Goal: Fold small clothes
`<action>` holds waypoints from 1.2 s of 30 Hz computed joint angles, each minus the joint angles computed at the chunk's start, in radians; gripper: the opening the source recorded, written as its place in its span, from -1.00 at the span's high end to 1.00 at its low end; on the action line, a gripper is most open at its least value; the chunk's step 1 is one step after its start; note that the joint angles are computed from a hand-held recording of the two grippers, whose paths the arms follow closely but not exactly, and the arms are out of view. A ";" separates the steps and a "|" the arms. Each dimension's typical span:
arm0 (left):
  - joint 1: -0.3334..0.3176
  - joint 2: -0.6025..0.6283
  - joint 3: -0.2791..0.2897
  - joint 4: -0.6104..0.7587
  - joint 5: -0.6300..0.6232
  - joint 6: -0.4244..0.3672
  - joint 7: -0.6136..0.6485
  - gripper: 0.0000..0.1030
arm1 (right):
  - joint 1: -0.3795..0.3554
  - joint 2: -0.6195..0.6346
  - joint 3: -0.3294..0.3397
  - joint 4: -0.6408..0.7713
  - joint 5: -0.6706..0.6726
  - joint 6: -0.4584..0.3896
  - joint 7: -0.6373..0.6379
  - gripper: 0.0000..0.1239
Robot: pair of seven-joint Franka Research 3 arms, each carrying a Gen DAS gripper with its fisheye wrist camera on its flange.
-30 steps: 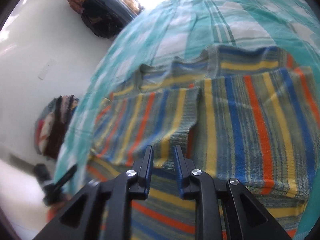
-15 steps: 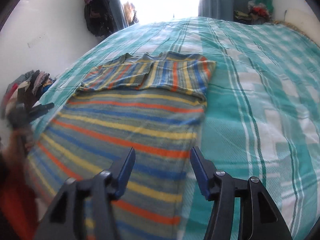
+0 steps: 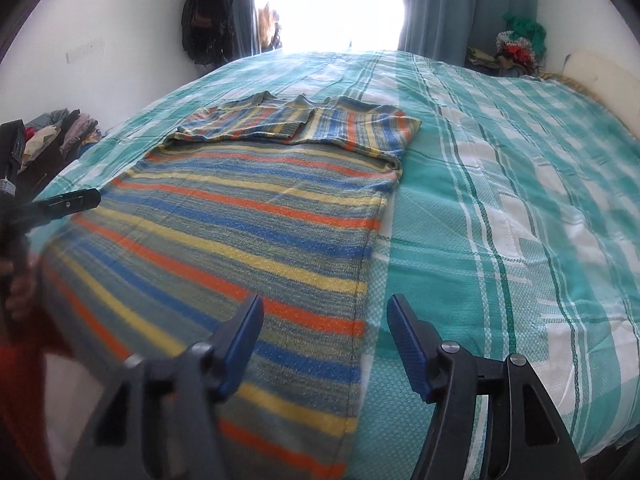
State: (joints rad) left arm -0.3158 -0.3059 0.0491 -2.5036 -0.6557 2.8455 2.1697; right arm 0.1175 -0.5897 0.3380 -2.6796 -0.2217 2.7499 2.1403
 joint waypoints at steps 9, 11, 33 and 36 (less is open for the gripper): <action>0.014 0.026 -0.017 -0.026 0.075 0.026 0.004 -0.76 | 0.035 0.070 -0.036 -0.005 0.022 -0.018 0.016 -0.11; 0.010 0.027 -0.014 -0.026 0.074 0.026 0.006 -0.76 | 0.028 0.070 -0.028 -0.007 0.010 -0.016 0.022 -0.11; 0.006 0.036 -0.016 -0.028 0.113 0.046 -0.026 -0.77 | 0.029 0.079 -0.028 -0.006 -0.003 -0.006 0.035 -0.14; 0.005 0.036 -0.016 -0.028 0.113 0.046 -0.026 -0.77 | 0.027 0.080 -0.027 -0.006 -0.006 -0.005 0.036 -0.15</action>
State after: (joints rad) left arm -0.3108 -0.2703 0.0335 -2.5316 -0.5428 2.8919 2.1434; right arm 0.1447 -0.5100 0.3107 -2.6855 -0.2278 2.7446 2.1764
